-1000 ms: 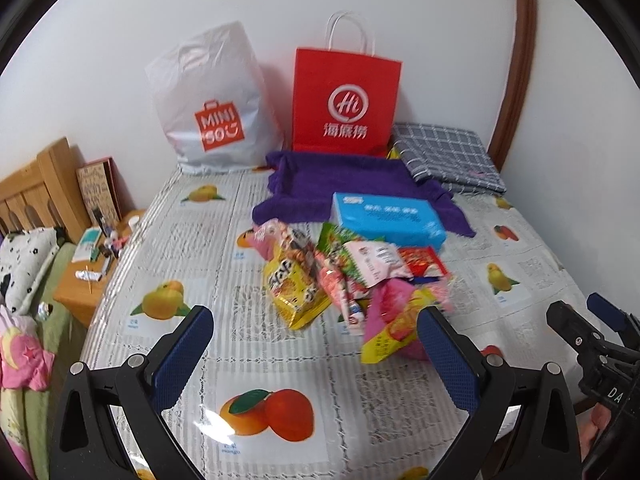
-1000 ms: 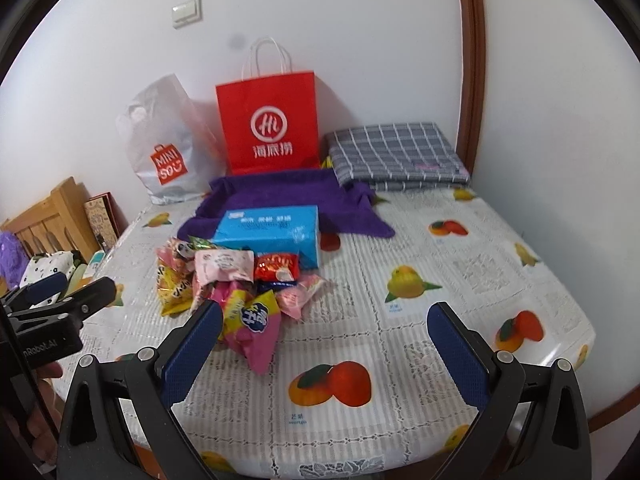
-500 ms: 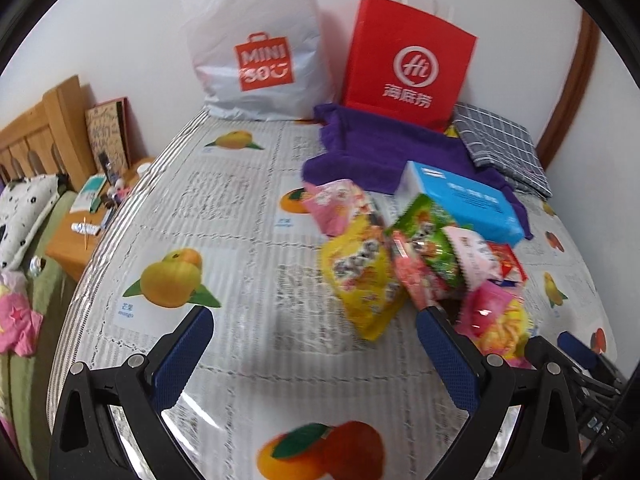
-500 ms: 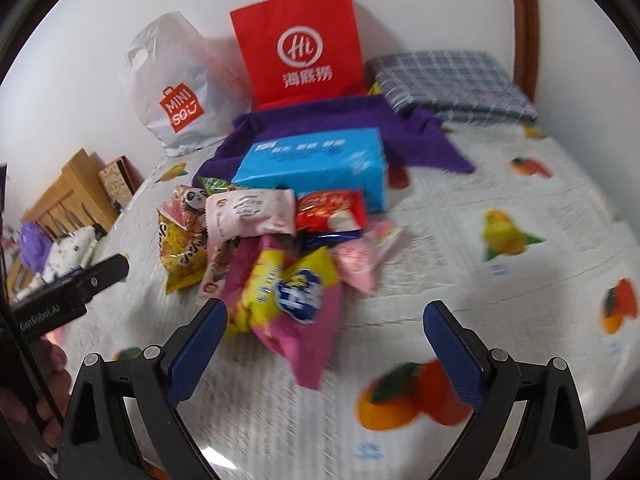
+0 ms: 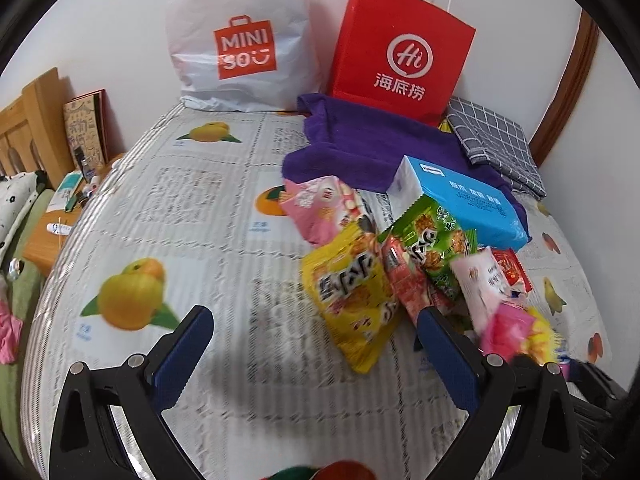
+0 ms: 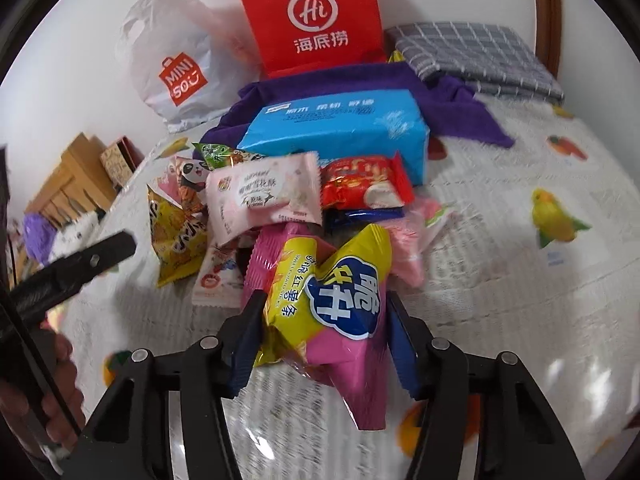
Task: Organize snacks
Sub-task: 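Grasp the yellow chip bag with the left gripper while the right grasps the pink-yellow bag, then lift both bags and carry them over the purple towel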
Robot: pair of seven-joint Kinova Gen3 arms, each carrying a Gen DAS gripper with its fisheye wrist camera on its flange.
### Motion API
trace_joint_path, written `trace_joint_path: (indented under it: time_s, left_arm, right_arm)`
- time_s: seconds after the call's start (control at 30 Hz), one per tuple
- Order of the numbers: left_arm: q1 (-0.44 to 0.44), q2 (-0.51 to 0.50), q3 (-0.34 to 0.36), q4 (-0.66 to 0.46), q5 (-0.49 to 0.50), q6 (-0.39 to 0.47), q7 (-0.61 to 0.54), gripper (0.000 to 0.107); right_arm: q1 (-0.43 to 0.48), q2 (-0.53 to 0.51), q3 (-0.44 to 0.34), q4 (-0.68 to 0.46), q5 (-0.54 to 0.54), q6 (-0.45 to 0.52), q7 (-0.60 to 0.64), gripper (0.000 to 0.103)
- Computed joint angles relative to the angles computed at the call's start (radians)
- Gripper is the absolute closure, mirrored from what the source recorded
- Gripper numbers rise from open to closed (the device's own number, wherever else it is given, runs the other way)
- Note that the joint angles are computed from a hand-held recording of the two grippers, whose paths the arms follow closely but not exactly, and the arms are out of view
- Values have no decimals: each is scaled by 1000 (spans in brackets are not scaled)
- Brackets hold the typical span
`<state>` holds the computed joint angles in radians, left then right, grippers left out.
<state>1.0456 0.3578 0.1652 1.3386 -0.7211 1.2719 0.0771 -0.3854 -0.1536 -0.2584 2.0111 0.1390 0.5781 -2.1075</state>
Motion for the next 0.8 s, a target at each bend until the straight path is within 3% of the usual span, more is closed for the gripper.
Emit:
trace_joint_path:
  time_s: [0.27,0.37,0.43,0.5,0.63,0.73,0.8]
  left_arm:
    - [-29,49,-19,-41,43,-29,-46,15]
    - [-34,64,-27,-56,64,-37,-66,28]
    - [-37,64,-32,-51,78,-53,-73,51]
    - [-40,49,-17,-28,66,-75,-50,60]
    - [-1,64,-40,-50,59,-23,-51,57]
    - [-21,55,-41,-28,81,-48,-38,47]
    - [-25,40,-44,1,77,-79,-8,49]
  right_arm:
    - [86,-98,73,45,-24,2,94,47]
    - [132,-107,79,55,-19,-4,101,47]
    - [144,-102,97,62,-29,-12,126,47]
    - [145,-94,123,68,-57,-21,165,47]
    - [138,-76,172,77,-130,-29,259,47]
    - [135,-54,191,72,-180,-18,323,42]
    - [138,-52,197,79,-211,-29,350,42]
